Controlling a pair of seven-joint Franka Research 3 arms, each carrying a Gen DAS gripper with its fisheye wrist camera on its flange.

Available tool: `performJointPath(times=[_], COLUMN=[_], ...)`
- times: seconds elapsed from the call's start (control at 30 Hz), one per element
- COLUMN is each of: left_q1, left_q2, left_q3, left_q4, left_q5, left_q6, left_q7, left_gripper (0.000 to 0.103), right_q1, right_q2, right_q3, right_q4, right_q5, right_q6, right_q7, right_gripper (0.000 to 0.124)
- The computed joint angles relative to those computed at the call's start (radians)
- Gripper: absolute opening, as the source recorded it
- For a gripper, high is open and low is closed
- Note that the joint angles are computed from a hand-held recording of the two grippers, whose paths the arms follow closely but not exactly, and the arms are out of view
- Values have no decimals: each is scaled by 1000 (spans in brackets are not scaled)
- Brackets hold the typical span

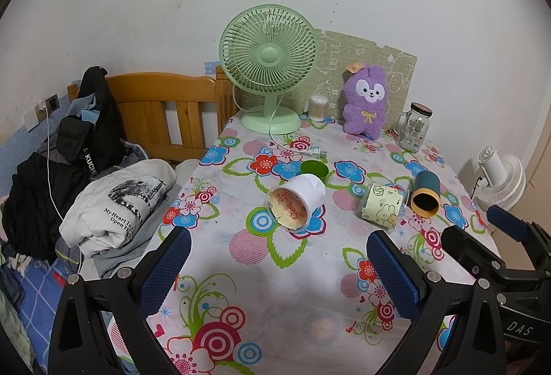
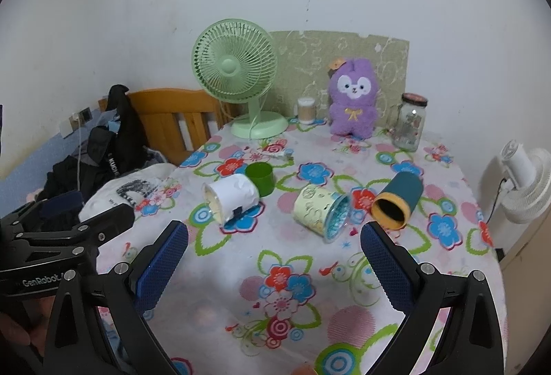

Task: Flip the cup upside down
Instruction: 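Move the left gripper toward the white cup lying on its side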

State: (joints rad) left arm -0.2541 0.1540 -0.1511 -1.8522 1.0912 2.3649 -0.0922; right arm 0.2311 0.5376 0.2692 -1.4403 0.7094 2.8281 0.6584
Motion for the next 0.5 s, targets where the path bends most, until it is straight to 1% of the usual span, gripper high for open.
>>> performJointPath(times=[0.07, 0.2, 0.37, 0.43, 0.5], left_q1=[0, 0, 11, 17, 23], left_q2=[2, 5, 1, 1, 1], left_q3=[1, 2, 7, 9, 10], left_q4=[1, 3, -14, -21, -26], left_q5=[2, -4, -15, -25, -37], left_q6=[1, -1, 22, 32, 45], left_q7=[1, 1, -4, 2, 18], left_gripper=[103, 103, 103, 103, 103], right_q1=[3, 6, 38, 70, 110], right_q2=[-1, 2, 27, 48, 88], right_q3=[-2, -5, -43, -86, -141], right_q4=[-6, -4, 36, 73, 140], right_q5=[-4, -13, -78, -139, -223], right_q6=[10, 4, -29, -66, -129], right_q7=[0, 13, 86, 164, 278], right_gripper=[101, 101, 101, 101, 101])
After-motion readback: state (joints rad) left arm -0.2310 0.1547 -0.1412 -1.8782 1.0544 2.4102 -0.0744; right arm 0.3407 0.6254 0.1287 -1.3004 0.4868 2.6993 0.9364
